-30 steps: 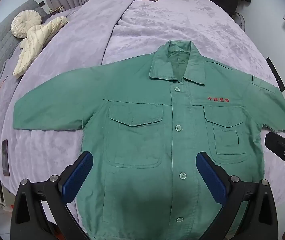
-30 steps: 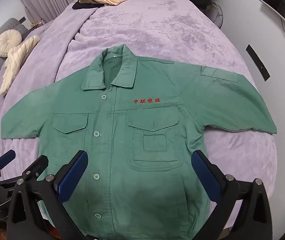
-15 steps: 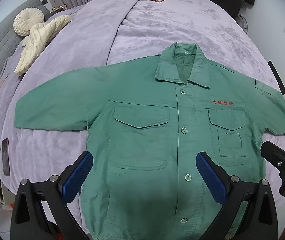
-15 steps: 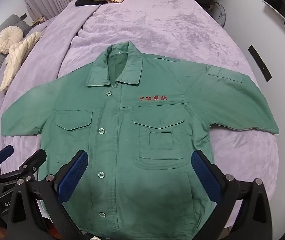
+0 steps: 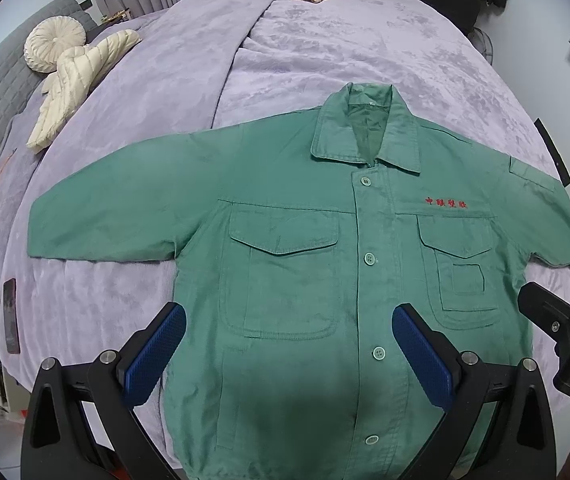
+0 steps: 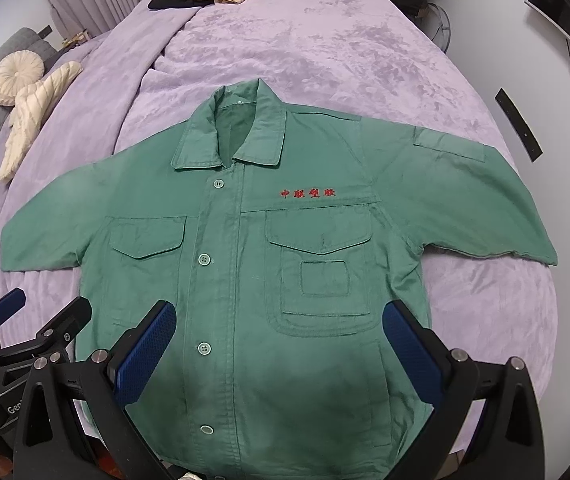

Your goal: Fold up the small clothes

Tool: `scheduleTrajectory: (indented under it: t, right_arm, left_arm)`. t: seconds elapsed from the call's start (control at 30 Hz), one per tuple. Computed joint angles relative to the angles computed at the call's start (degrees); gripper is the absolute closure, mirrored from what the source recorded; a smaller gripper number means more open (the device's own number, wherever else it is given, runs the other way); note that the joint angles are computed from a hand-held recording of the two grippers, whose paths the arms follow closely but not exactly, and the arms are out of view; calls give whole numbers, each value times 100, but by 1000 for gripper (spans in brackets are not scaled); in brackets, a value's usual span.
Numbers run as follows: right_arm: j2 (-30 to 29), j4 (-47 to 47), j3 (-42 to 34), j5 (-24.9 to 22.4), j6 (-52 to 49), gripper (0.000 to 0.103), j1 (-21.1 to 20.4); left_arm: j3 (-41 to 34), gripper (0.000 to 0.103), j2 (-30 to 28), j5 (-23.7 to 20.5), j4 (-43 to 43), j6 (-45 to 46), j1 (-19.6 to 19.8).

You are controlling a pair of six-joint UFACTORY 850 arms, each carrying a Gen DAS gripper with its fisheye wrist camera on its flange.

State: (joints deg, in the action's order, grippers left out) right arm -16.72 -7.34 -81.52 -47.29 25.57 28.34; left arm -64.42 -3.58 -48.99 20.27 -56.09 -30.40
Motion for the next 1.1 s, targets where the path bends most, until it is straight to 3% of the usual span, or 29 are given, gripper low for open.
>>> scheduleTrajectory:
  t: [1.1]
  right_arm:
    - [83,-56,216,-69,213,0,86]
  left_arm:
    - [252,0,155,37,-361,290,55]
